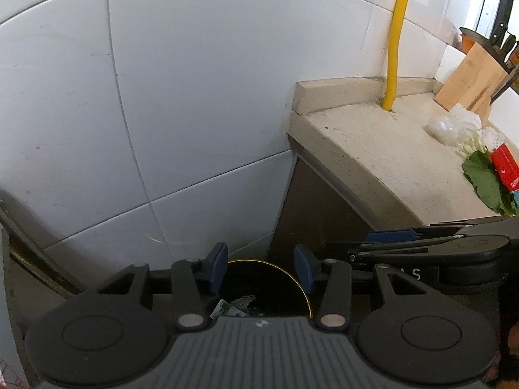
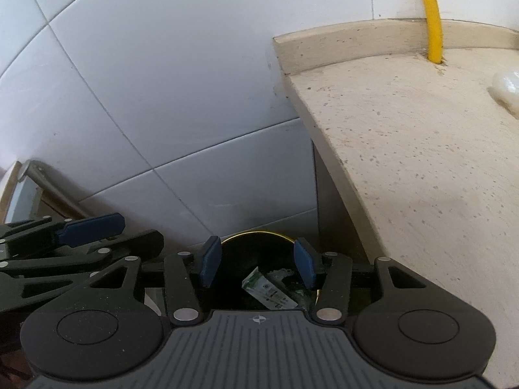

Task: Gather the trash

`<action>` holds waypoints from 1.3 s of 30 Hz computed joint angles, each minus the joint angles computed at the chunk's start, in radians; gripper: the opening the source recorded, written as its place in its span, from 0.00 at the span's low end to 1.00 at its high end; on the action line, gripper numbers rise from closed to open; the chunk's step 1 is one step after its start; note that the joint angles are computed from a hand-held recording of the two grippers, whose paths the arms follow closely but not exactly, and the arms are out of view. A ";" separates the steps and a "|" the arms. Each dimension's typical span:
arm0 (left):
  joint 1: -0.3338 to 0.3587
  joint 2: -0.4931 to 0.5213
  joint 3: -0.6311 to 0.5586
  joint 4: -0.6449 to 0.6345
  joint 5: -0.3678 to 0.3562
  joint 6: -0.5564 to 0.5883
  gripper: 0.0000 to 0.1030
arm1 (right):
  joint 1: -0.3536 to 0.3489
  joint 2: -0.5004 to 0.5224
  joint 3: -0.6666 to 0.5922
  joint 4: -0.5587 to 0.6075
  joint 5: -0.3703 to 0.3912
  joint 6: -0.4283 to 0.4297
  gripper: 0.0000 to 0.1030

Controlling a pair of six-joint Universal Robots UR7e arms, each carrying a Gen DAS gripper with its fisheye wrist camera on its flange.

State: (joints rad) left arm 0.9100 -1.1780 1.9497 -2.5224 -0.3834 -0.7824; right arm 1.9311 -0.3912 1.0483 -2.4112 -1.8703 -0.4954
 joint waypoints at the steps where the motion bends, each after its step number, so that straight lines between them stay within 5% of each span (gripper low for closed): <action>1: 0.000 0.000 0.000 -0.001 -0.001 0.003 0.39 | 0.000 -0.002 0.003 -0.004 -0.002 0.002 0.57; 14: -0.001 0.001 0.011 -0.053 -0.003 0.034 0.40 | 0.008 -0.022 0.040 -0.039 -0.042 0.007 0.64; 32: 0.000 -0.011 0.007 0.033 0.052 -0.056 0.46 | 0.028 -0.015 0.033 -0.026 -0.107 0.019 0.67; 39: -0.016 -0.003 0.027 -0.120 0.041 0.051 0.51 | 0.042 -0.037 0.075 -0.051 -0.123 0.019 0.71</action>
